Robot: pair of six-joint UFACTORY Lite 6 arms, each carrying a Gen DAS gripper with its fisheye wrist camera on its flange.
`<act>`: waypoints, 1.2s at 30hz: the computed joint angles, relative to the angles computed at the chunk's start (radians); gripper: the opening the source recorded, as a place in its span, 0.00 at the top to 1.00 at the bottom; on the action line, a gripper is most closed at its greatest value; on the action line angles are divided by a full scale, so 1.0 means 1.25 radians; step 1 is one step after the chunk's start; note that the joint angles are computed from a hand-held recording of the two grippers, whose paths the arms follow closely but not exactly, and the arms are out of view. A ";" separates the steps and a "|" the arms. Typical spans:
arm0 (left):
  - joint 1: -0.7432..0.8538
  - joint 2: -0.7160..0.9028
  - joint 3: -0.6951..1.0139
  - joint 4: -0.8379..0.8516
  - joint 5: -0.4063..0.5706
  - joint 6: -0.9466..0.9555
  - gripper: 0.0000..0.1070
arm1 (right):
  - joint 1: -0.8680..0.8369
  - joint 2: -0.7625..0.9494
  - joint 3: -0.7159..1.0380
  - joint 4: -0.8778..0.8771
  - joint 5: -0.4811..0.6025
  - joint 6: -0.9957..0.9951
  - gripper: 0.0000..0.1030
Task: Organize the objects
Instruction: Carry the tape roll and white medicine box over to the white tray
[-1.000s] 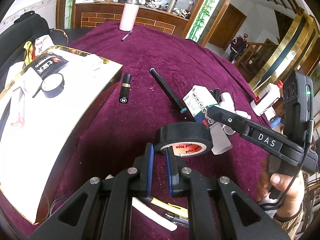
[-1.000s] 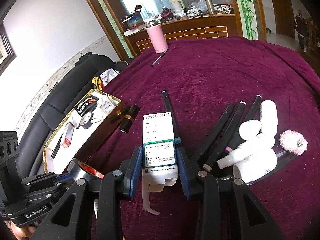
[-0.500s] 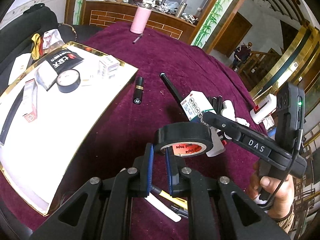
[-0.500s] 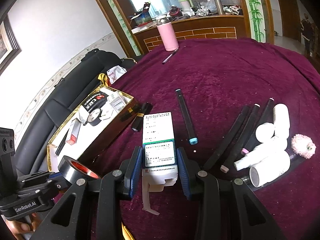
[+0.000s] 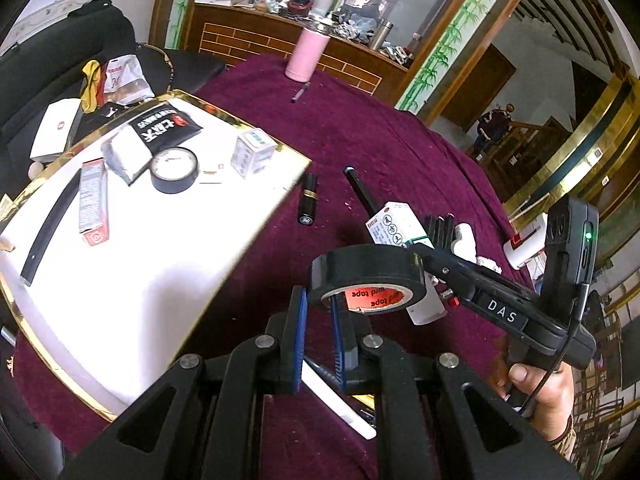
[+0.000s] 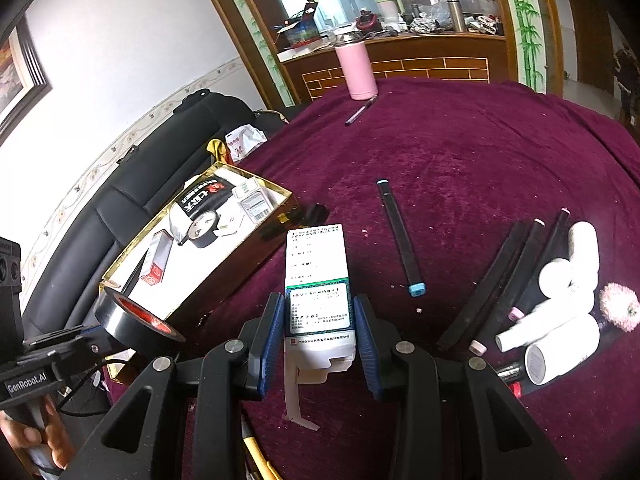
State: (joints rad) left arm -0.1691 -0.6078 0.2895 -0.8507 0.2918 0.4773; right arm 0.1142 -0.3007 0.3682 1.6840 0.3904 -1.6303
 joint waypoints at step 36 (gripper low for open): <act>0.523 0.280 0.130 -0.201 0.213 0.451 0.89 | 0.334 0.242 0.253 0.171 -0.116 -0.050 0.62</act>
State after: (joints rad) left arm 0.4841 -0.2577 0.4519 -1.1021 0.5580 1.0404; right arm 0.5313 0.0021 0.6850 1.8976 0.2454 -1.6930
